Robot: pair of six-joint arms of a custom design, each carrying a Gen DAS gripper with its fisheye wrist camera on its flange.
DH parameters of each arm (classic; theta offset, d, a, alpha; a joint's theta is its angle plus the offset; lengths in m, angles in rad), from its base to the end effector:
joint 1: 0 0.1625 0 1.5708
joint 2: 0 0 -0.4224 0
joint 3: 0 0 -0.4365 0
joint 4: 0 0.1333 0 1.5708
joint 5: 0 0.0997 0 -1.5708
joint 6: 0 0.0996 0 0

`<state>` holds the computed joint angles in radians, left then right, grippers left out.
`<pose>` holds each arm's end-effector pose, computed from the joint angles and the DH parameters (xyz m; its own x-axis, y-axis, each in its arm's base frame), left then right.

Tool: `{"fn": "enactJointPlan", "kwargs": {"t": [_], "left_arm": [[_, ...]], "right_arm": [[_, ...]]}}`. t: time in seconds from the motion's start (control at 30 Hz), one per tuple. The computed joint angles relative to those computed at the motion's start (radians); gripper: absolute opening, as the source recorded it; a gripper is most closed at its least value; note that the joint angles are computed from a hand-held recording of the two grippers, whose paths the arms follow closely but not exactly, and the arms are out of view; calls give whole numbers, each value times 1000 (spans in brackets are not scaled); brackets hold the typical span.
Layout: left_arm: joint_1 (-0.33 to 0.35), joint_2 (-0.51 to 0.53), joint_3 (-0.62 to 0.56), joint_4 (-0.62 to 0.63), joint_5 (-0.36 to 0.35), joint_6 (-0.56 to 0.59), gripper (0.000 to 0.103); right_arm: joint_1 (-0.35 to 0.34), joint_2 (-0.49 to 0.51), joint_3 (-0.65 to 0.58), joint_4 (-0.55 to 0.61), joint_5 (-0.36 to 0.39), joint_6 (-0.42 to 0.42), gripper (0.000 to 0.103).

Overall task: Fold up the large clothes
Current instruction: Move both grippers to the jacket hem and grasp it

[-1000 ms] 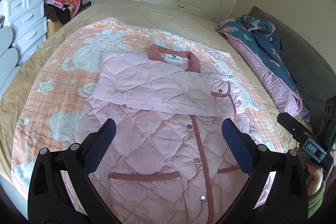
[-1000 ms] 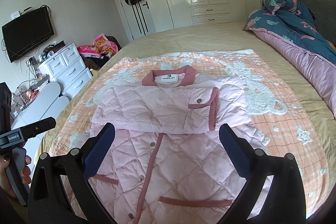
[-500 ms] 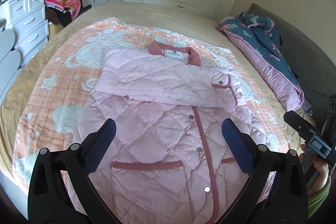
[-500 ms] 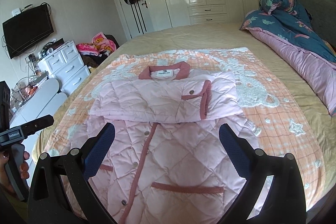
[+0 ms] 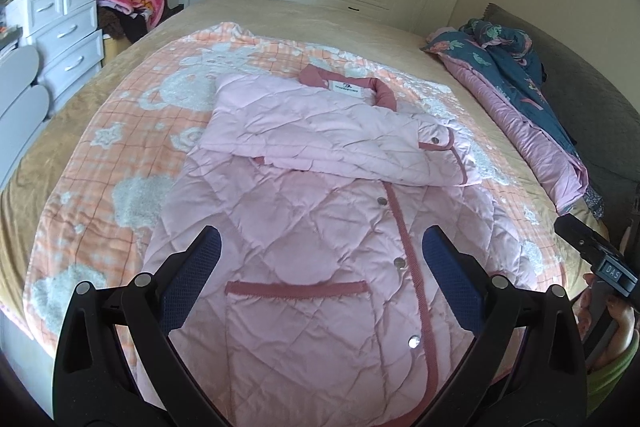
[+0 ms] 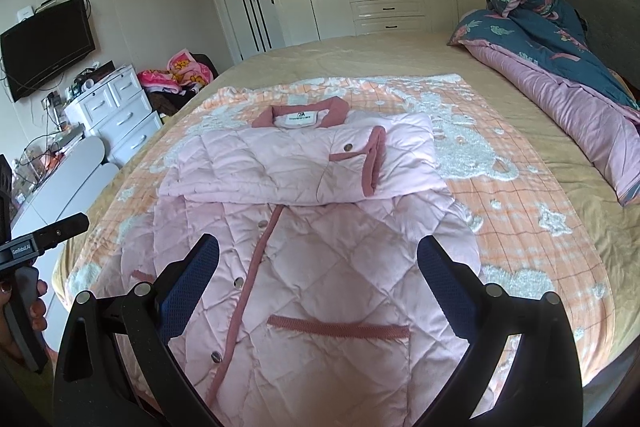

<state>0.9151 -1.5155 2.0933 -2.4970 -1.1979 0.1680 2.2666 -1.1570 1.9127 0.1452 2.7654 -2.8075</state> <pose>-0.1792 -0.5111 0.2927 -0.7067 0.5872 -0.3947 0.7011 0.6561 -0.2793 0.3082 -0.3056 0.1593 -0.7809 0.3936 0.4852 -0.2608 0.5003 -0.8256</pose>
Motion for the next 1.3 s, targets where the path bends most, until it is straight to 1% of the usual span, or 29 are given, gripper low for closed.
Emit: {"fn": "enactJointPlan", "kwargs": {"t": [0.07,0.23,0.37,0.43,0.7,0.87,1.1,1.2,1.3], "left_arm": [[5,-5,7,-2,1,-3,95],[25,-18,28,-7,18,8,95],[44,-26,43,-5,43,12,95],[54,-29,49,-5,47,12,95],[76,-37,78,-14,99,33,95],[97,-38,90,-7,117,39,95],[142,-47,97,-1,131,56,95],[172,-61,97,22,123,46,95],[202,-92,104,28,91,56,93]], "right_arm": [[1,3,7,6,-1,12,99],[-3,15,24,55,-8,83,99],[-10,18,42,84,-10,130,99],[-16,24,51,110,-10,169,99],[-29,33,93,158,-14,260,99],[-34,36,118,191,-13,321,99],[-39,29,162,225,-19,405,99],[-34,25,177,236,-14,432,99],[-33,24,188,256,-10,467,99]]}}
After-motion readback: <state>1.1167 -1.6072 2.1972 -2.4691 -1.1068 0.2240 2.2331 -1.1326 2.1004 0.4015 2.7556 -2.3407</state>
